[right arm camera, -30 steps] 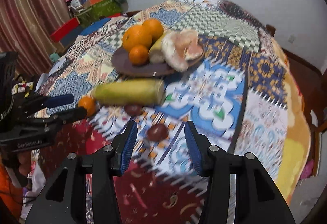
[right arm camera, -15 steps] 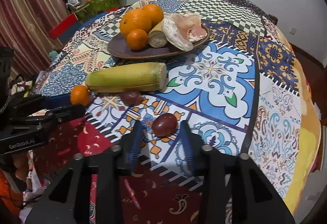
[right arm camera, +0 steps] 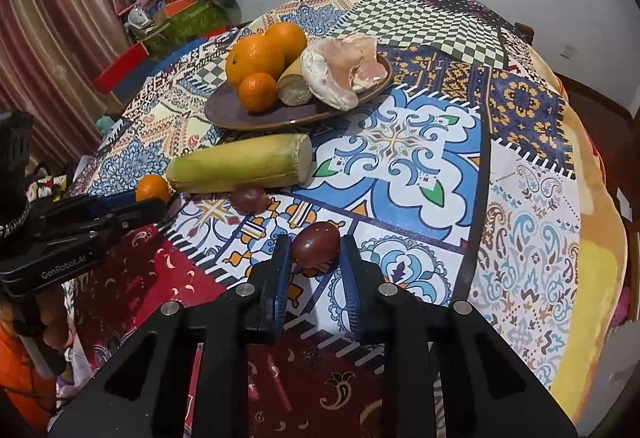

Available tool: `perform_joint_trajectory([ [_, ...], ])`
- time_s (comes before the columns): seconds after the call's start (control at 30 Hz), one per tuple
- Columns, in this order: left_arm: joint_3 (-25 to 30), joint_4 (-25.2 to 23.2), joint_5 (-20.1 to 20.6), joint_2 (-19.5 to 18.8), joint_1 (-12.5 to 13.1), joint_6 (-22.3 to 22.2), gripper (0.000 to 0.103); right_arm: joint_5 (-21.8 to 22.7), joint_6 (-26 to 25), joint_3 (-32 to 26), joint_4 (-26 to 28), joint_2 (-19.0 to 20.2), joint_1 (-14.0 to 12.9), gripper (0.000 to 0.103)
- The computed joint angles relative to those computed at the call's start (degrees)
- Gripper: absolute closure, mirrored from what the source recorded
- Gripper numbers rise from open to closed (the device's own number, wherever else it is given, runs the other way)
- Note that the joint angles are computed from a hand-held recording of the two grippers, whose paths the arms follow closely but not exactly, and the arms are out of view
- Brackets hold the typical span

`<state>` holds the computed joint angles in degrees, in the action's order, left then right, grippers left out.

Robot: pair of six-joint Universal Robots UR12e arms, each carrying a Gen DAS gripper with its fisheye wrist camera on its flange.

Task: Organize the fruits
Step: 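Grasp second tangerine with left tool while right tool grasps dark red date, then carry tangerine and date onto the plate and open both tools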

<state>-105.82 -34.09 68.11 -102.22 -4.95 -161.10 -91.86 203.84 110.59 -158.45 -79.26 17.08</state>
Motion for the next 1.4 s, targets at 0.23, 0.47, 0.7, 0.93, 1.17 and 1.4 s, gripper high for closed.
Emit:
perform_joint_trajectory([
  [0.23, -0.31, 2.30, -0.39, 0.80, 0.14, -0.42, 0.070, -1.76, -0.52, -0.41, -1.12, -0.52, 0.23, 0.081],
  [0.47, 0.63, 3.84, -1.46, 0.59, 0.38, -1.38, 0.070, -2.33, -1.35, -1.57, -3.00, -0.28, 0.19, 0.081],
  [0.7, 2.20, 5.55, -2.32, -0.37, 0.25, -2.09, 0.070, -2.75, -2.75, -3.22, -4.76, 0.74, 0.03, 0.081],
  [0.93, 4.01, 6.60, -2.62, -1.90, -0.11, -2.77, 0.070, -1.58, -4.17, -5.20, -5.91, 2.45, -0.31, 0.081],
  [1.17, 5.96, 7.22, -2.47, -3.74, -0.46, -2.83, 0.070, -0.28, -5.47, -7.23, -5.91, 4.41, -0.67, 0.081],
  [1.4, 8.22, 6.75, -1.67, -5.90, -1.00, -2.52, 0.070, 0.43, -6.84, -9.10, -4.99, 6.19, -0.83, 0.081],
])
